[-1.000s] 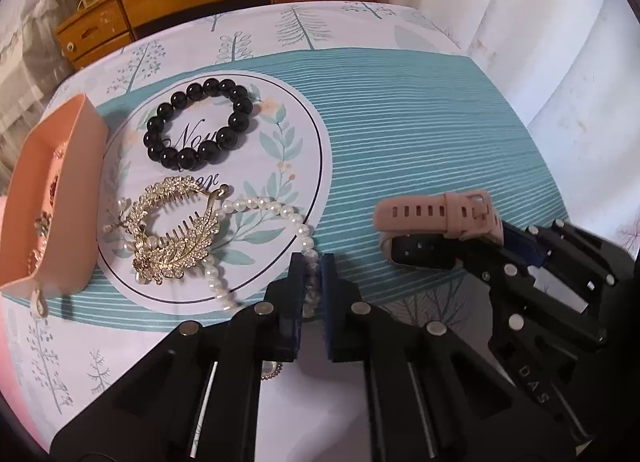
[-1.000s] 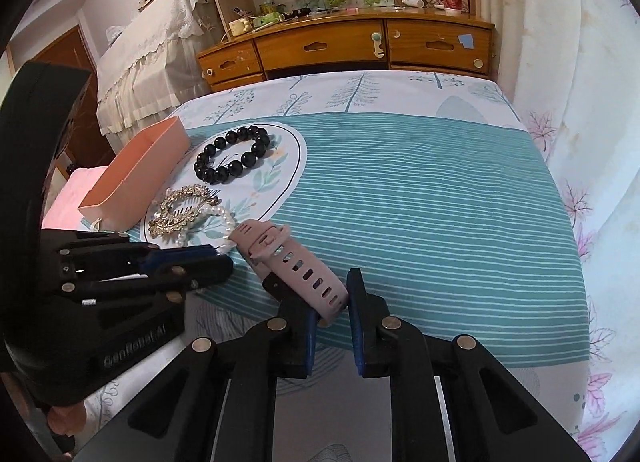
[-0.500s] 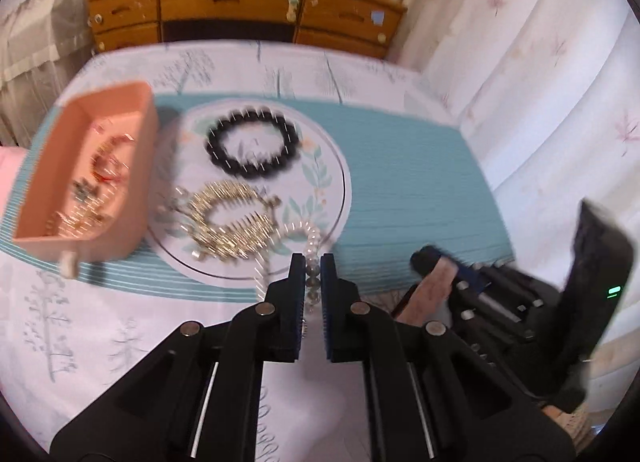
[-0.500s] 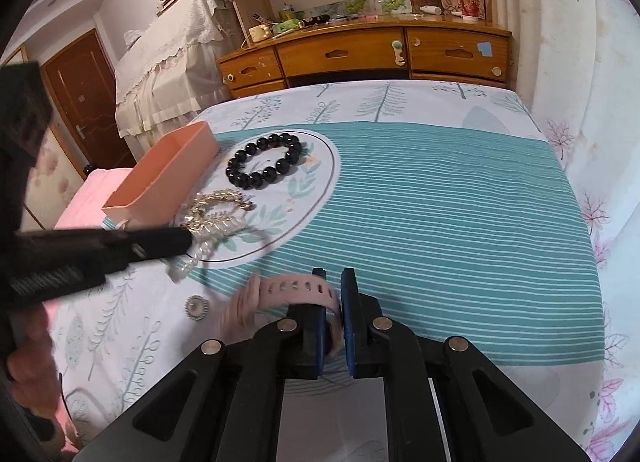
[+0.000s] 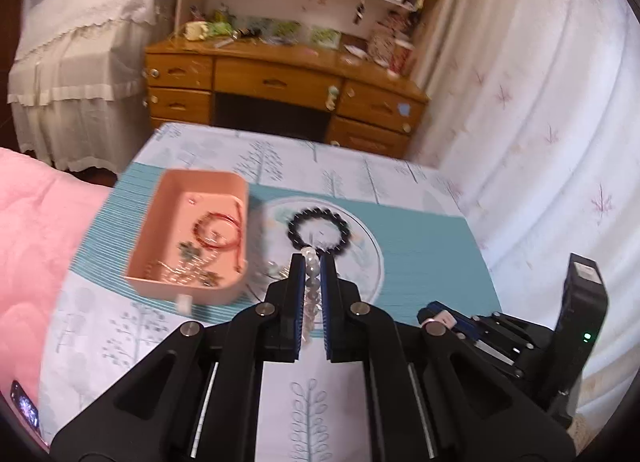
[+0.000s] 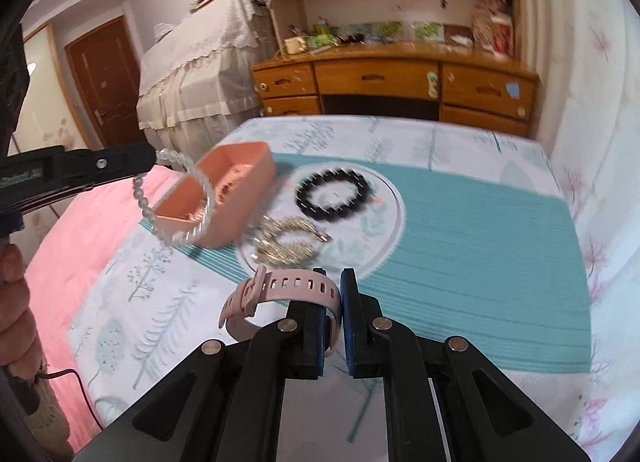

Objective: Organize jewelry
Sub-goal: 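Carry the pink watch and pearl bracelet over the pink box with both tools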

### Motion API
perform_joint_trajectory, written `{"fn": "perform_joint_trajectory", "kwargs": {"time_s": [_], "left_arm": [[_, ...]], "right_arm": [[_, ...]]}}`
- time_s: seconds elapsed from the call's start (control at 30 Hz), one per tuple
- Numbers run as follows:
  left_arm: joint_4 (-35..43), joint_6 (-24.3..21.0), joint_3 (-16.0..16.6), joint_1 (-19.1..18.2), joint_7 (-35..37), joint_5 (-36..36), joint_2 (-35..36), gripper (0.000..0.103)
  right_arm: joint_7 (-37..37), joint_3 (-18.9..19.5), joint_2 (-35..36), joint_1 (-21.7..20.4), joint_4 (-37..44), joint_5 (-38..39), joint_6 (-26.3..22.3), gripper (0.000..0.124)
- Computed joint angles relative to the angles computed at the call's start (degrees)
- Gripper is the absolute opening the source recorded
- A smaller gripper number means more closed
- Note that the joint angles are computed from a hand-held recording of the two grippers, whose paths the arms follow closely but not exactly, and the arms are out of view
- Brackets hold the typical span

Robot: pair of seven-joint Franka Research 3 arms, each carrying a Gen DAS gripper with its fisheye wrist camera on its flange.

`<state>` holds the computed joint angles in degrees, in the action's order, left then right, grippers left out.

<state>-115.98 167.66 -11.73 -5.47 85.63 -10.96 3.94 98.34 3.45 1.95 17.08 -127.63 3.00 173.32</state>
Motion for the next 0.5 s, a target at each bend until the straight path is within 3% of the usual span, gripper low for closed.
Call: {"fn": "perform_joint_trajectory", "kwargs": {"time_s": [0.17, 0.5], "left_arm": [[-1.42, 1.33, 0.87, 1.29, 3.38, -4.42, -1.99, 0.005], [0.93, 0.41, 3.29, 4.44, 7.14, -6.60, -0.27, 0.005]], "right_arm": [[8.62, -0.21, 0.90, 1.63, 5.70, -9.77, -4.54, 0.008], [17.83, -1.78, 11.94, 7.15, 27.37, -14.01, -13.52, 0.008]]}}
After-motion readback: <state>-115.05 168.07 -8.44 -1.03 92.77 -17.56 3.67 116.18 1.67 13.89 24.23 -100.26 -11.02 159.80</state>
